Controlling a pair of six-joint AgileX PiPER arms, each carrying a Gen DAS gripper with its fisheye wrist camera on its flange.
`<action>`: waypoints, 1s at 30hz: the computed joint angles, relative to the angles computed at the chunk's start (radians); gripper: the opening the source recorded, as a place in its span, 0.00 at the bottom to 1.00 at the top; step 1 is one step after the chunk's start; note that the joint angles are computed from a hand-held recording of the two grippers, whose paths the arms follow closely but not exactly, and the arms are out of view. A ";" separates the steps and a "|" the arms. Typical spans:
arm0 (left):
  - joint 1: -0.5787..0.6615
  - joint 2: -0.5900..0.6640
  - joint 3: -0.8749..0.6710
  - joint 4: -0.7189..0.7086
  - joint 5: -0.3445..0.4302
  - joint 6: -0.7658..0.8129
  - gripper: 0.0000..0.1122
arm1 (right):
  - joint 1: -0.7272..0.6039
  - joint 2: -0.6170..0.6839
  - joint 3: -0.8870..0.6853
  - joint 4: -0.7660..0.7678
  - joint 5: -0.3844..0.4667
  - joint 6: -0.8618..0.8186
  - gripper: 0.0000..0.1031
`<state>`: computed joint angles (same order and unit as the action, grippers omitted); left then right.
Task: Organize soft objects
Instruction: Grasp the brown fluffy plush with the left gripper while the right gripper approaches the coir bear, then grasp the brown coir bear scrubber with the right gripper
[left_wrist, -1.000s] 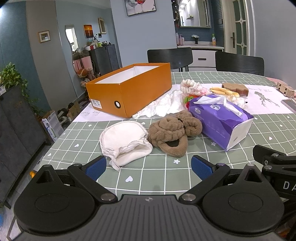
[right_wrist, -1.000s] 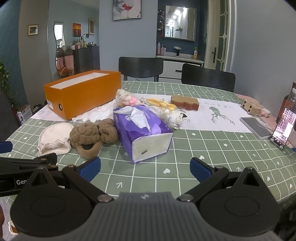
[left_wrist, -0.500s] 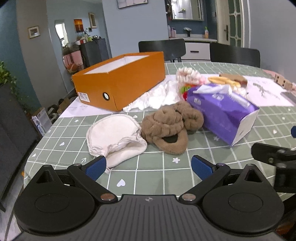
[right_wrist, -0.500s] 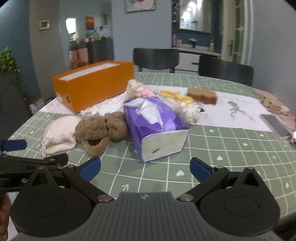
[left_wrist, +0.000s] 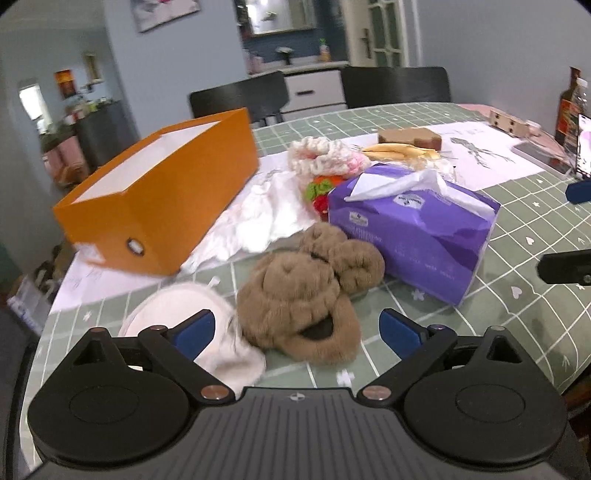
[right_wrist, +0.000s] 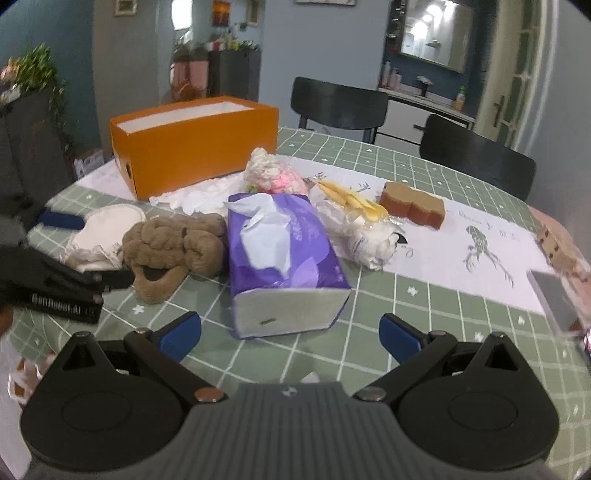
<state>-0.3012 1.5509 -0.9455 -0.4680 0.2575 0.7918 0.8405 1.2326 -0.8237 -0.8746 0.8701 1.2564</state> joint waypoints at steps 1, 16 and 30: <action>0.005 0.027 -0.034 -0.001 0.022 0.014 0.92 | -0.033 -0.002 -0.009 0.029 -0.019 -0.066 0.98; 0.003 0.379 -0.473 0.171 0.340 0.053 0.80 | -0.371 0.023 -0.110 0.388 -0.120 -0.695 0.98; 0.044 0.419 -0.582 0.092 0.493 0.073 0.58 | -0.680 0.207 -0.278 0.695 -0.042 -1.227 0.97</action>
